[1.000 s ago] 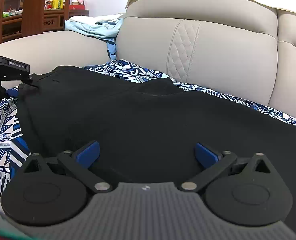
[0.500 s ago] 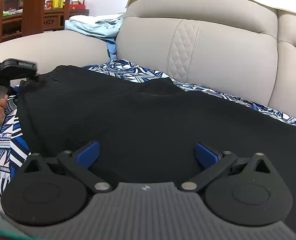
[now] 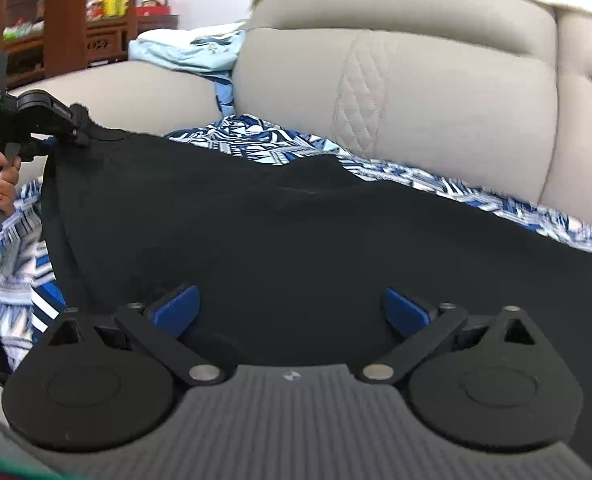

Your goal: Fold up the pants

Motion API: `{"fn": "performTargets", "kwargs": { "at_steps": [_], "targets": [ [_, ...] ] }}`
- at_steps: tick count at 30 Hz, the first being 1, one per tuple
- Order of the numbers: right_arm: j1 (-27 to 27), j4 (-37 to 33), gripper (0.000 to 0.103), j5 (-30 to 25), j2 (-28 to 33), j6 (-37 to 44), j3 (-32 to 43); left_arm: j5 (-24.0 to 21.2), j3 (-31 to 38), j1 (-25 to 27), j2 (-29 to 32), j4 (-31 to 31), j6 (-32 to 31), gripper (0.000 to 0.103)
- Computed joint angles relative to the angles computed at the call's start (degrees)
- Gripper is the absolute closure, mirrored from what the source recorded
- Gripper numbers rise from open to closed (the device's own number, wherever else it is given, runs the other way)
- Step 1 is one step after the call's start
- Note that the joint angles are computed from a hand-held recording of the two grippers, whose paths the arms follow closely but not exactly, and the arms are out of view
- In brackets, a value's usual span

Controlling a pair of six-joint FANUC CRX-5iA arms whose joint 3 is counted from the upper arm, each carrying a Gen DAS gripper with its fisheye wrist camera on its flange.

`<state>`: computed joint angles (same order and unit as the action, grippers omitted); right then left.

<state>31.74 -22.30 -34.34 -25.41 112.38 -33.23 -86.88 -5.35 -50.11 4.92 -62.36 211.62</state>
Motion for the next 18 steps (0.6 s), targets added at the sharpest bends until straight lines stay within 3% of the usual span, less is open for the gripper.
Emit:
{"fn": "performTargets", "kwargs": {
  "at_steps": [2, 5, 8, 10, 14, 18],
  "targets": [
    [-5.58, -4.67, 0.000, -3.16, 0.77, 1.98, 2.88, 0.46, 3.55, -1.20, 1.71, -3.24, -2.95, 0.089],
    [-15.99, -11.36, 0.000, -7.67, 2.63, 2.16, 7.09, 4.63, 9.54, -2.80, 5.01, -7.50, -7.57, 0.089],
    [-21.73, -9.04, 0.000, -7.40, 3.60, -5.91, 8.27, 10.96, 16.27, -4.77, 9.80, -11.06, -14.46, 0.088],
    [-25.22, -7.47, 0.000, -8.28, 5.66, -9.07, 10.07, 17.63, 20.50, -5.52, 13.15, -11.19, -21.54, 0.088],
    [-31.21, -9.00, 0.000, -8.33, 8.74, -9.53, 12.69, 30.97, 27.65, -4.23, 19.59, -2.77, -36.51, 0.087],
    [-37.99, -14.47, 0.000, -11.25, 11.02, -10.34, 14.47, 40.54, 30.34, -0.91, 24.03, 14.65, -52.98, 0.082]
  ]
}}
